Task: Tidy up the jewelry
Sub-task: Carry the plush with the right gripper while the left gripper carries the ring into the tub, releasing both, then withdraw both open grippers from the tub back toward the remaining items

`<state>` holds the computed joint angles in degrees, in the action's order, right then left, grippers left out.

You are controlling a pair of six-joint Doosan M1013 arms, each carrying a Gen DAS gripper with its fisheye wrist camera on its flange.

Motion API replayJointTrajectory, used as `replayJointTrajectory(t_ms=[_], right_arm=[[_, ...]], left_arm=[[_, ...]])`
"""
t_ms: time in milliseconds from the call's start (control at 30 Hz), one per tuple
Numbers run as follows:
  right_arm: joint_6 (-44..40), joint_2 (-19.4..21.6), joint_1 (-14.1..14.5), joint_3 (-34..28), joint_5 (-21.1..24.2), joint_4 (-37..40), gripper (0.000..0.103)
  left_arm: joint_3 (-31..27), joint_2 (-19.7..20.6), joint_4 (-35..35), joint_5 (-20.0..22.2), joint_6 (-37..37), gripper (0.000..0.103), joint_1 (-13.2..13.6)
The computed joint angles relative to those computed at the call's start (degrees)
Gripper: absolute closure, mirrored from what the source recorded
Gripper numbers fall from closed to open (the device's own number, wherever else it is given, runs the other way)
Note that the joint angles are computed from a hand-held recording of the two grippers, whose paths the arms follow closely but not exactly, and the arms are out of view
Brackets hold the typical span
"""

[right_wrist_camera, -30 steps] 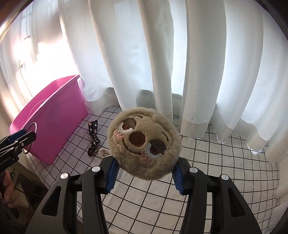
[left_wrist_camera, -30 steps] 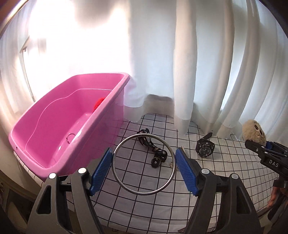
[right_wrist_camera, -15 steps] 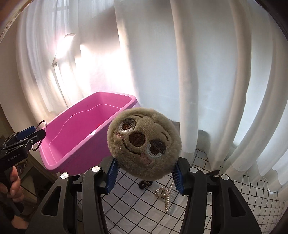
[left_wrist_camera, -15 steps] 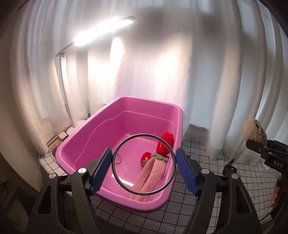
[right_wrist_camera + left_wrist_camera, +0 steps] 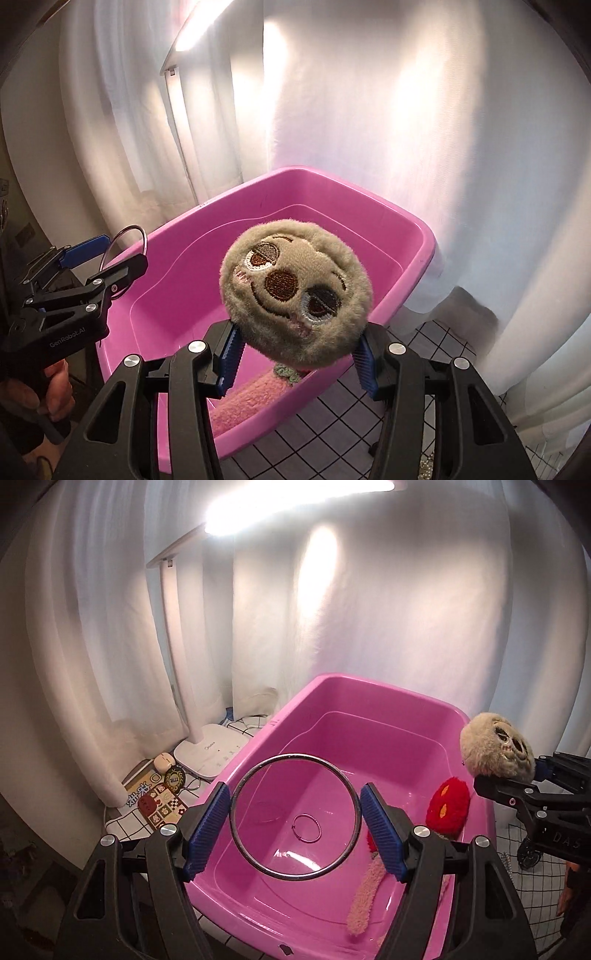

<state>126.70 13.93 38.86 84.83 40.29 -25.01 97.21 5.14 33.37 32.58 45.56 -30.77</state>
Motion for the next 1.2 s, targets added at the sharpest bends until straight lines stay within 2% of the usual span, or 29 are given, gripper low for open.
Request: replayJointTrajectory(t_ms=[233, 333, 367, 433, 467, 700, 933, 1200], right_arm=[[-3.26, 4.16, -0.62, -4.53, 4.70, 3.42, 0.052], [-3.68, 6.29, -0.73, -7.23, 8.57, 3.73, 0.045], [-3.43, 6.78, -0.64, -7.86, 9.83, 3.26, 0.043], [-2.84, 7.52, -0.39, -8.73, 11.21, 2.02, 0.042], [-2.33, 7.67, -0.20, -8.90, 11.61, 1.15, 0.041], [-0.94, 6.68, -0.09, -7.91, 10.21, -1.35, 0.038], [0.88, 4.73, 0.03, -5.66, 8.08, -1.49, 0.038], [7.20, -0.25, 0.84, 0.07, 5.88, -5.96, 0.038]], left_arm=[[-1.53, 2.22, -9.70, 1.39, 9.36, 0.032, 2.16], [-1.95, 2.71, -12.23, 1.91, 11.98, 0.031, 2.75], [-2.07, 2.84, -13.42, 2.10, 13.01, 0.030, 3.02], [-2.00, 2.84, -14.31, 1.84, 13.29, 0.018, 3.39], [-1.82, 2.75, -14.09, 1.41, 12.91, 0.018, 3.48], [-1.87, 2.77, -15.58, 1.49, 13.92, 0.015, 3.94], [-1.13, 2.06, -13.64, 1.02, 12.90, 0.015, 3.14], [-0.46, 0.61, -14.89, 0.65, 12.92, 0.015, 1.76]])
